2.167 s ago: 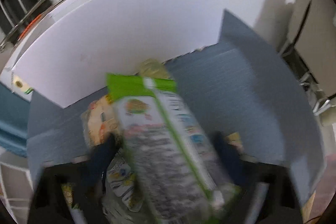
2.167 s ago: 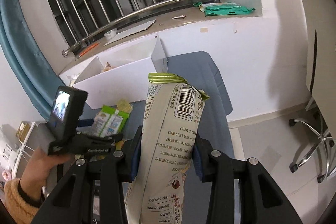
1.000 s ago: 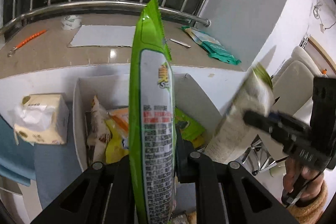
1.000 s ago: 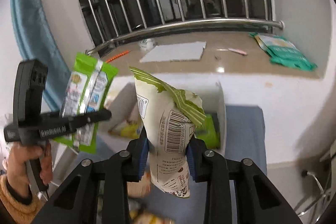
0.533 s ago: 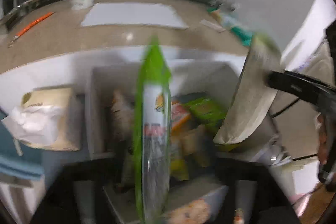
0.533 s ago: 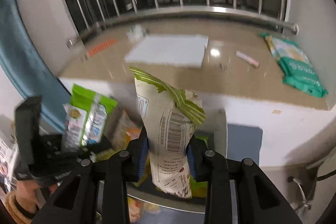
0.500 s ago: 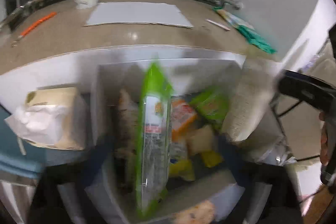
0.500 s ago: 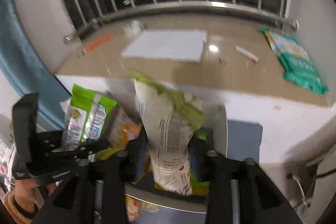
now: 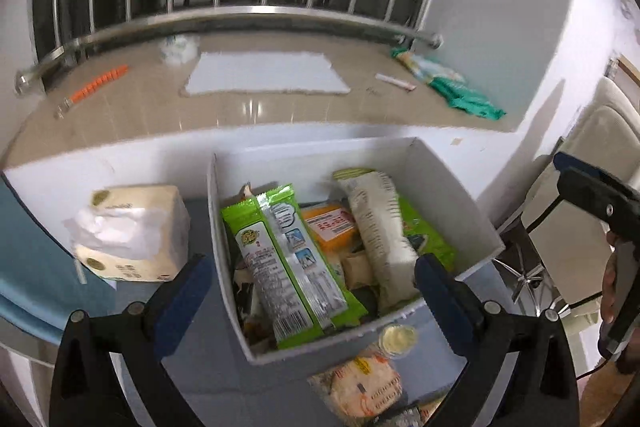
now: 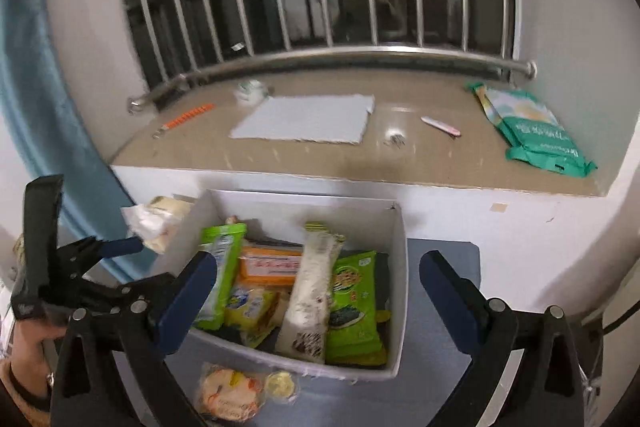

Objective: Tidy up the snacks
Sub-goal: 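Grasp the round bread packet with the right gripper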

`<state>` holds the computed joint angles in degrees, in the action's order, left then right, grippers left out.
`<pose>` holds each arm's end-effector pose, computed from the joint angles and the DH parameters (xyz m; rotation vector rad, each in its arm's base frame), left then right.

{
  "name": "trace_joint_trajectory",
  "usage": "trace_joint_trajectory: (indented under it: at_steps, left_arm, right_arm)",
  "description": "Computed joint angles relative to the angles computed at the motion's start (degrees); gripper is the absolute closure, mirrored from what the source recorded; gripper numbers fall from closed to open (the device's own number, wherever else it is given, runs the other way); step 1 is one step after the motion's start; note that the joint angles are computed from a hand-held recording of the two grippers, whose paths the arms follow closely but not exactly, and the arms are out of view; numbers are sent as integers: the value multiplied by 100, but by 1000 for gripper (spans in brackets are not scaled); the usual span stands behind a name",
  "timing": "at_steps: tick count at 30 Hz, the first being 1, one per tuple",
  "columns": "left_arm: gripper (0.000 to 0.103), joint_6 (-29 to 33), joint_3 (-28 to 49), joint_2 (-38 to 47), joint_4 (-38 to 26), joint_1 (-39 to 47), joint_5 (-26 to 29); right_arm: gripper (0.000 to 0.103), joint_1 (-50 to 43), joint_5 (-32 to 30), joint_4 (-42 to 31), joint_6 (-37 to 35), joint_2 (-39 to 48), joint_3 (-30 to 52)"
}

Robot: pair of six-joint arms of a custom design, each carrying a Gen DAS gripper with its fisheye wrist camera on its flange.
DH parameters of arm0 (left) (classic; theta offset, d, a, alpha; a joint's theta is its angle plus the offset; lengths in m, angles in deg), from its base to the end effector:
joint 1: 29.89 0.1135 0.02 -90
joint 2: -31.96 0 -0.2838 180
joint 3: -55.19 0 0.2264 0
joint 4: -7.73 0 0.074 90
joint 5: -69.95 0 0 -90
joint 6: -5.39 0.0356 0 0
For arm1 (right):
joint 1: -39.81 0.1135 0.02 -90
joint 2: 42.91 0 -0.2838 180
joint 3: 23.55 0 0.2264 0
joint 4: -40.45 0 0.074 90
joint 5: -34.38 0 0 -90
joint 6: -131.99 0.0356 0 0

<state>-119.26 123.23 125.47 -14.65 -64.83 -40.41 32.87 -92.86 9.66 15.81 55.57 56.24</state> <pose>0.2644 -0.1696 0.2198 -0.1560 2.3404 -0.1695 0.3429 -0.0200 0.2439 -0.6516 2.1707 0.4897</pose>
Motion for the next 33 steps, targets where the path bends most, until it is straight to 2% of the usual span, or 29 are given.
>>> trace_joint_trajectory:
  at_steps: [2,5,7,9,10,14,17,20,23,25,28,31,33]
  left_arm:
    - [0,-76,-258,-341,52,-366,-309]
    - [0,-361,-665,-934,-87,-1278,-1110]
    - [0,-824,-855,-1198,-353,-2086,-1860]
    - [0,-1355,-986,-1319,-650,-2744,-2289]
    - [0,-1555,-1016,-1325,-756,-2974,-2422]
    - [0,-3018,-1081,-1083,-1482,-4226,-3132]
    - [0,-3996,-1196,-885,-1699,-4917,-3413]
    - [0,-4984,-1097,-474,-2151,-5453,-3529]
    - [0,-5445,-1132,-290,-2191,-5716,-3504]
    - [0,-5855,-1092,-152,-2408,-5861,-3517]
    - [0,-6171,-1217,-125,-2406,-6007,-3503]
    - [0,-6540,-1365,-73,-2431,-6093,-3426]
    - [0,-6736,-1443,-37,-2436,-6134,-3376]
  right_arm:
    - [0,-327,-475,6,-249,-411,-496]
    - [0,-922,-1111,-234,-936,-918,-1157]
    - [0,-1459,-1488,-503,-1642,-1200,-1633]
    - [0,-1946,-1749,-793,-2253,-1315,-1974]
    - [0,-2292,-1875,-1129,-2799,-1301,-2130]
    - [0,-3293,-1912,-1685,-4388,-1049,-2724]
    - [0,-3718,-1639,-1555,-5180,-739,-3219]
    - [0,-3766,-1188,-682,-5363,-479,-3878]
    - [0,-3426,-844,497,-4960,-333,-4454]
    - [0,-2987,-583,1537,-4456,-281,-4892]
    - [0,-2228,-121,2867,-3744,25,-5351]
    - [0,-1323,514,4412,-2847,650,-5708]
    - [0,-749,1012,5115,-2285,1090,-5749]
